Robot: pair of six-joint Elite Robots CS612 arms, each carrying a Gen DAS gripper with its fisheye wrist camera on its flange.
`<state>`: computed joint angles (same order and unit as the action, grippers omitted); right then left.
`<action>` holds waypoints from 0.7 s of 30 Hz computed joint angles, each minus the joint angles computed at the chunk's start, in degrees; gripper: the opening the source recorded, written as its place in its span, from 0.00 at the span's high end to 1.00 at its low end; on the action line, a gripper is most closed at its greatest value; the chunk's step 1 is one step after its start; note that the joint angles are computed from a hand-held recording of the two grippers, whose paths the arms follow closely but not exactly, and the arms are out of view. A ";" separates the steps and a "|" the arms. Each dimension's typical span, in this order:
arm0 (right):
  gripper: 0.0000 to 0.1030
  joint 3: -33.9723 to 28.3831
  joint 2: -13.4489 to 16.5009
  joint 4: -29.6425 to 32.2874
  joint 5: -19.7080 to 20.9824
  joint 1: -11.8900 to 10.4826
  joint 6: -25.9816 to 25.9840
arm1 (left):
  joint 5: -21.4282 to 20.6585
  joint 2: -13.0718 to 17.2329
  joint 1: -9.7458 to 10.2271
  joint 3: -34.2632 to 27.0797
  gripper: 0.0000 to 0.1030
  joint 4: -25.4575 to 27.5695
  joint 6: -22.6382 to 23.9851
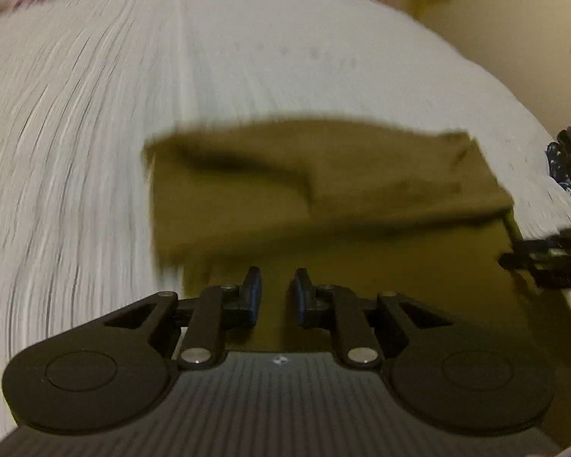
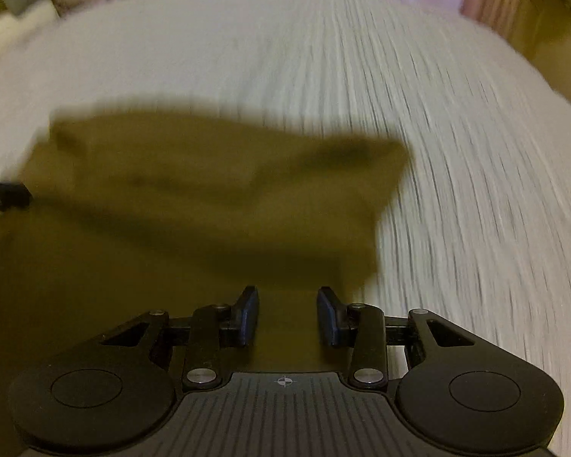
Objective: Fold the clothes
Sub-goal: 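Release the hem with both grippers and smooth the folded shirt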
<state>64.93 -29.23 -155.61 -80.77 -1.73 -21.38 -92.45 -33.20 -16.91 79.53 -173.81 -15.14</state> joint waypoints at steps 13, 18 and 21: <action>0.63 11.24 -7.37 -3.64 -0.26 -0.14 3.73 | 2.36 -7.63 -2.84 12.43 0.87 -5.50 -8.48; 0.63 22.70 -11.77 -7.93 -1.01 -2.06 -0.32 | 8.62 -11.49 -6.43 23.08 0.87 -7.15 -14.49; 0.63 29.40 -14.83 -11.73 0.27 -3.60 -2.70 | 11.43 -15.36 -9.02 29.21 0.87 -5.16 -19.65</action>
<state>94.33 -44.06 -167.34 -80.49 -5.32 -24.08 -81.01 -48.56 -25.93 108.74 -178.97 -34.79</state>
